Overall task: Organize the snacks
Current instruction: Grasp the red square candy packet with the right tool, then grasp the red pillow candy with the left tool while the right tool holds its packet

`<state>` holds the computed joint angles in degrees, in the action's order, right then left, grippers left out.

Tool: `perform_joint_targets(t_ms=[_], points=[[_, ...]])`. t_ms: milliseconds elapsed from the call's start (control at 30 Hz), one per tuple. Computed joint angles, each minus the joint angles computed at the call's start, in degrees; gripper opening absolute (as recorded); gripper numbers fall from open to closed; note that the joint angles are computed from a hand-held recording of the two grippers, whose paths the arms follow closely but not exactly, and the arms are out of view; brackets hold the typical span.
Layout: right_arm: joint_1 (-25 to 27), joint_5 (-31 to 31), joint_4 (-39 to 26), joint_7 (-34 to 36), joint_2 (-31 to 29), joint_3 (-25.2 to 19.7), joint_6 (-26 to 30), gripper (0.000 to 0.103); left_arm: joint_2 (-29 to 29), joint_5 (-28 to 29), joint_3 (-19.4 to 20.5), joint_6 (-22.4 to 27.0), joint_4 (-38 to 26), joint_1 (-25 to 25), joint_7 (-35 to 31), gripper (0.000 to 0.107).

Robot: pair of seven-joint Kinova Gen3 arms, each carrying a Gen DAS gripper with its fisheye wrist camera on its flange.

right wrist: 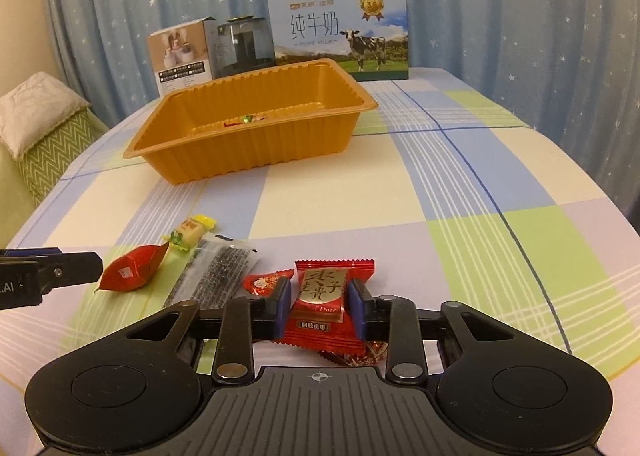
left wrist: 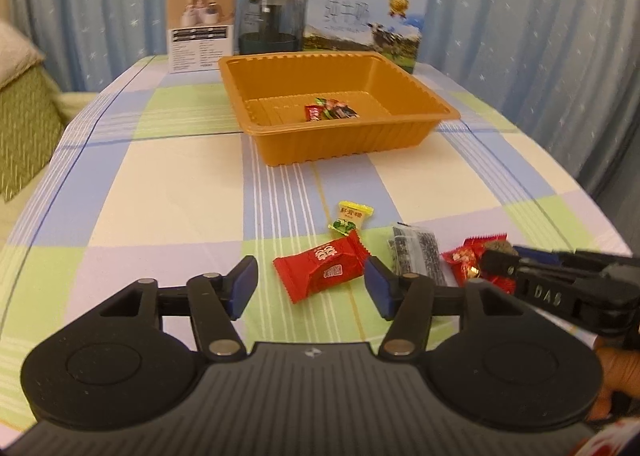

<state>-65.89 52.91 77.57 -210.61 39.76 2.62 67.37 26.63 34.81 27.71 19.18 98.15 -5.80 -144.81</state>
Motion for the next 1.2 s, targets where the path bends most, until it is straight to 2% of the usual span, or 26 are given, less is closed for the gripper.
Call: perform_joint_targets(t_ms=[400, 533, 667, 767, 833, 900, 1100, 1200], points=[[-0.5, 2.0, 1.7, -3.8, -0.9, -0.2, 0.3, 0.026, 4.6, -10.5, -5.8, 8.4, -9.3, 7.0, -5.9, 0.058], [-0.4, 2.3, 1.8, -4.2, -0.9, -0.4, 0.3, 0.026, 6.2, -13.3, -8.1, 9.2, -11.7, 10.0, -5.4, 0.058], [-0.3, 2.5, 2.2, -4.9, -1.1, -0.5, -0.1, 0.026, 8.5, -14.6, -9.0, 12.9, -15.8, 11.1, -4.1, 0.058], [-0.3, 2.6, 2.2, -5.2, -1.1, -0.5, -0.1, 0.026, 9.9, -14.7, -9.7, 16.6, -18.9, 11.5, -2.7, 0.051], [-0.2, 2.7, 2.2, -5.4, -1.1, -0.5, -0.1, 0.026, 10.4, -14.3, -10.4, 19.0, -20.4, 11.7, -1.0, 0.037], [-0.1, 2.9, 2.3, -5.5, -1.1, -0.6, -0.4, 0.026, 10.8, -14.4, -11.1, 21.1, -21.5, 12.2, 0.5, 0.031], [-0.3, 3.2, 1.8, -5.4, -0.9, -0.4, 0.0, 0.026, 9.9, -12.5, -11.8, 22.4, -21.1, 12.0, 4.0, 0.023], [-0.4, 3.4, 1.7, -5.4, -1.0, -0.4, 0.3, 0.026, 8.6, -11.6, -11.4, 20.9, -19.5, 11.6, 4.3, 0.023]])
